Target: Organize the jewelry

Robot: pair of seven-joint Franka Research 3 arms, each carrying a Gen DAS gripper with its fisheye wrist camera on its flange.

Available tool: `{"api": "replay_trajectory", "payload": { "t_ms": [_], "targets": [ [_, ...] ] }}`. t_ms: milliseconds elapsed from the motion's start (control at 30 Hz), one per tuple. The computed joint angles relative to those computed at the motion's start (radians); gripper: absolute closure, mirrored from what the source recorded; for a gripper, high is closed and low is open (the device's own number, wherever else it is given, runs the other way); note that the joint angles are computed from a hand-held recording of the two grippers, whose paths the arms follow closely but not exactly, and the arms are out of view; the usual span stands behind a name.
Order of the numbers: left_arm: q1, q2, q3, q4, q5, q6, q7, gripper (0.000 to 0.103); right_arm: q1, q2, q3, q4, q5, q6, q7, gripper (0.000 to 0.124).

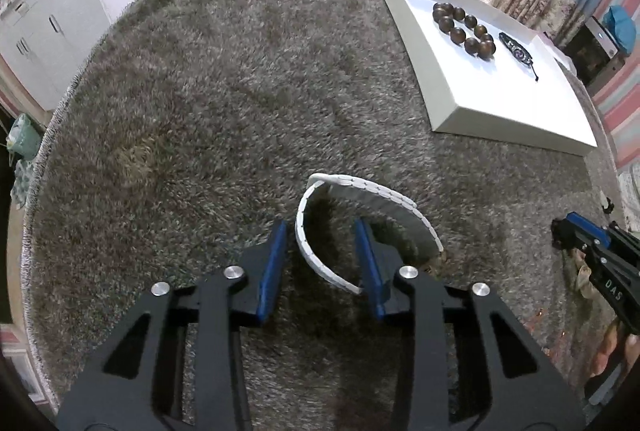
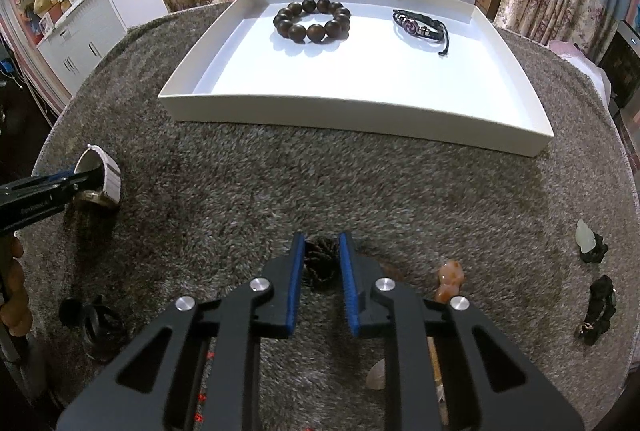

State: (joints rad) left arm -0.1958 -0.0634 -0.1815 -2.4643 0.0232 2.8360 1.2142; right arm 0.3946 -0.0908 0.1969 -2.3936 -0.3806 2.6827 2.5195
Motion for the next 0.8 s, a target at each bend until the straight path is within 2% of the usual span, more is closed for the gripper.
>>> {"api": "replay_trajectory", "payload": {
  "t_ms": [33,167,233,533,800],
  "targets": [
    [-0.001,0.001,0.000,0.003,-0.005,-0.007,0.003,0.082,-0.002,-0.001,-0.003,-0.004,0.004,0.013,0.001,0.109],
    [0.006,0.003,-0.007,0.007,0.049,-0.022,-0.047,0.093,-0.010,-0.024,-0.012,-0.035,0.043,0.066,-0.017,0.112],
    [0.001,-0.004,-0.004,0.001,0.026,-0.014,-0.032,0.098,-0.016,-0.029,-0.011,-0.044,0.066,0.081,-0.033,0.113],
    [-0.005,-0.038,-0.009,-0.013,0.068,0.010,-0.087,0.102,-0.053,-0.058,0.006,-0.078,0.075,0.137,-0.031,0.114],
    [-0.017,-0.090,-0.036,-0.022,0.176,0.027,-0.189,0.102,-0.100,-0.116,0.023,-0.133,0.109,0.202,-0.064,0.116]
  ]
}}
